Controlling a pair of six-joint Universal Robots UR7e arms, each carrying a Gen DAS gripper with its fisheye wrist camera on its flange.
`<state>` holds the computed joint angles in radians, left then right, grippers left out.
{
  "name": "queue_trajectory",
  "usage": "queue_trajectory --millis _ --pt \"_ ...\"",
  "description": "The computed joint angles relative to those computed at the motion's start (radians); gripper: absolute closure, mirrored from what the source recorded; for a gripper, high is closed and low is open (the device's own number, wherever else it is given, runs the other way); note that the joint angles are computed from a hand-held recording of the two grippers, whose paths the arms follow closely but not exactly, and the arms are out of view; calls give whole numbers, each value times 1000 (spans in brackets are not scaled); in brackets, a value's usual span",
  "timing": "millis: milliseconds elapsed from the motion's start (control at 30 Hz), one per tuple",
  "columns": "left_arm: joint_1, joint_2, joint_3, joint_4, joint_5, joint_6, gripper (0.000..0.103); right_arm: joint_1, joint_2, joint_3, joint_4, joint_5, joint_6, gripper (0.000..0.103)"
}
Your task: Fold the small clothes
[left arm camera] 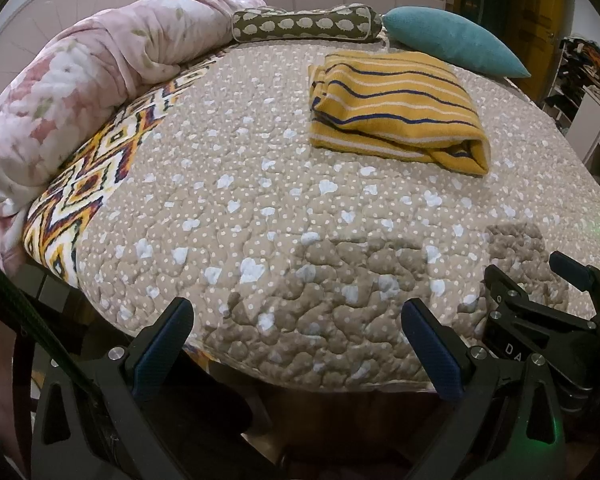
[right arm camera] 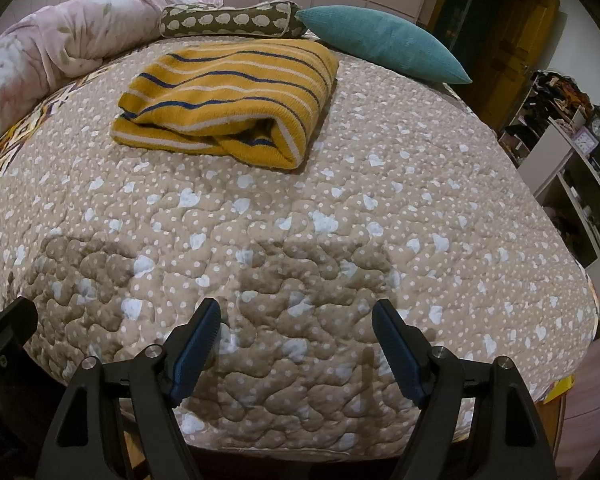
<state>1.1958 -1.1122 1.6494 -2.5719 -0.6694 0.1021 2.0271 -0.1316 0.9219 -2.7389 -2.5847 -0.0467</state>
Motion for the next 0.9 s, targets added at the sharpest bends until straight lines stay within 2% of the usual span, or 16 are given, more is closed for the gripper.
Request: queue_trajectory --millis 900 --pt "7 0 -4 24 -8 -16 0 -3 1 3 3 3 -4 19"
